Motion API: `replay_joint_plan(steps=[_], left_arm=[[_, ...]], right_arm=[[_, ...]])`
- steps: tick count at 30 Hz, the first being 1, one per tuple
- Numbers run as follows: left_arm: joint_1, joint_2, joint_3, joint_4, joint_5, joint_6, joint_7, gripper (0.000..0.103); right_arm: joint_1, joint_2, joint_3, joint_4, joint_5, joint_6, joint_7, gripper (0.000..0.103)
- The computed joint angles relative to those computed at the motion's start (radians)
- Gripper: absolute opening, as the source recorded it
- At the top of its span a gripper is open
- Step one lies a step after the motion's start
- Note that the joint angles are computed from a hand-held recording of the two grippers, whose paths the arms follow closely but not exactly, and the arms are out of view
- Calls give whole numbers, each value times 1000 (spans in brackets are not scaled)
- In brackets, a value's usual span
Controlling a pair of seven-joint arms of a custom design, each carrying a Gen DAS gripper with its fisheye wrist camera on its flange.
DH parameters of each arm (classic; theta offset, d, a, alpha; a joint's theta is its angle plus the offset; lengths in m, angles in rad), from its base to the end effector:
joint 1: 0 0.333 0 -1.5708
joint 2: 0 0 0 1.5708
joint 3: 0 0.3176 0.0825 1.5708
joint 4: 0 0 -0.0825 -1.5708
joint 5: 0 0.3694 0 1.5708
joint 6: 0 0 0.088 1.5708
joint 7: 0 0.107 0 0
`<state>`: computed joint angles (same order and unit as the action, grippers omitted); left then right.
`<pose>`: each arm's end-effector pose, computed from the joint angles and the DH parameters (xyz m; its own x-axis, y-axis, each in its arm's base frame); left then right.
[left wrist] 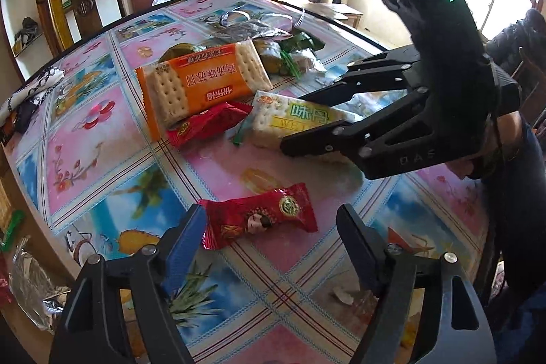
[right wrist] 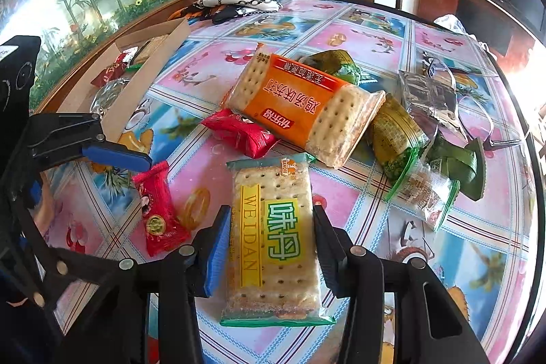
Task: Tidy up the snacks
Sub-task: 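Grasp the small red wrapped packet with the left tool while the right tool grasps the WEIDAN cracker pack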
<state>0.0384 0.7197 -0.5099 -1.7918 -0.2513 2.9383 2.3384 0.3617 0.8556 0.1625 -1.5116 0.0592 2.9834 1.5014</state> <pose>0.6376 -0.2518 0.2501 -0.7400 -0.6667 0.0889 -0.5850 0.5728 -0.5742 0.6617 0.3431 0.2411 0.4611 -0.8787 -0.1233 -0.7517 -0.3130 -0.5805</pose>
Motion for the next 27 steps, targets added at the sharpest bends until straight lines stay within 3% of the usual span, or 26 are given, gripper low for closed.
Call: replay_joint_plan(steps=[2, 5, 9, 13, 15, 16, 22, 27], left_arm=[[-30, 3, 33, 12, 6, -4, -34, 76], [-91, -5, 100, 2, 45, 40, -89, 56], [-56, -1, 68, 0, 59, 38, -100, 47], [-80, 3, 100, 8, 80, 69, -157, 37], [-59, 12, 83, 18, 80, 67, -171, 18], [-48, 18, 73, 28, 76, 57, -179, 15], [-42, 32, 86, 56, 66, 61, -257, 15], [-17, 34, 65, 54, 67, 76, -282, 15]], right_arm=[[3, 1, -3, 2, 0, -1, 3, 50], [0, 2, 1, 4, 2, 0, 2, 50], [-1, 3, 3, 5, 3, 1, 0, 50], [-2, 4, 4, 6, 6, 2, -1, 50], [-3, 5, 5, 7, 6, 2, -1, 50], [-2, 5, 5, 8, 7, 2, -1, 50], [9, 6, -9, 12, 3, 2, 8, 50], [41, 6, -45, 15, -21, -1, 27, 50]])
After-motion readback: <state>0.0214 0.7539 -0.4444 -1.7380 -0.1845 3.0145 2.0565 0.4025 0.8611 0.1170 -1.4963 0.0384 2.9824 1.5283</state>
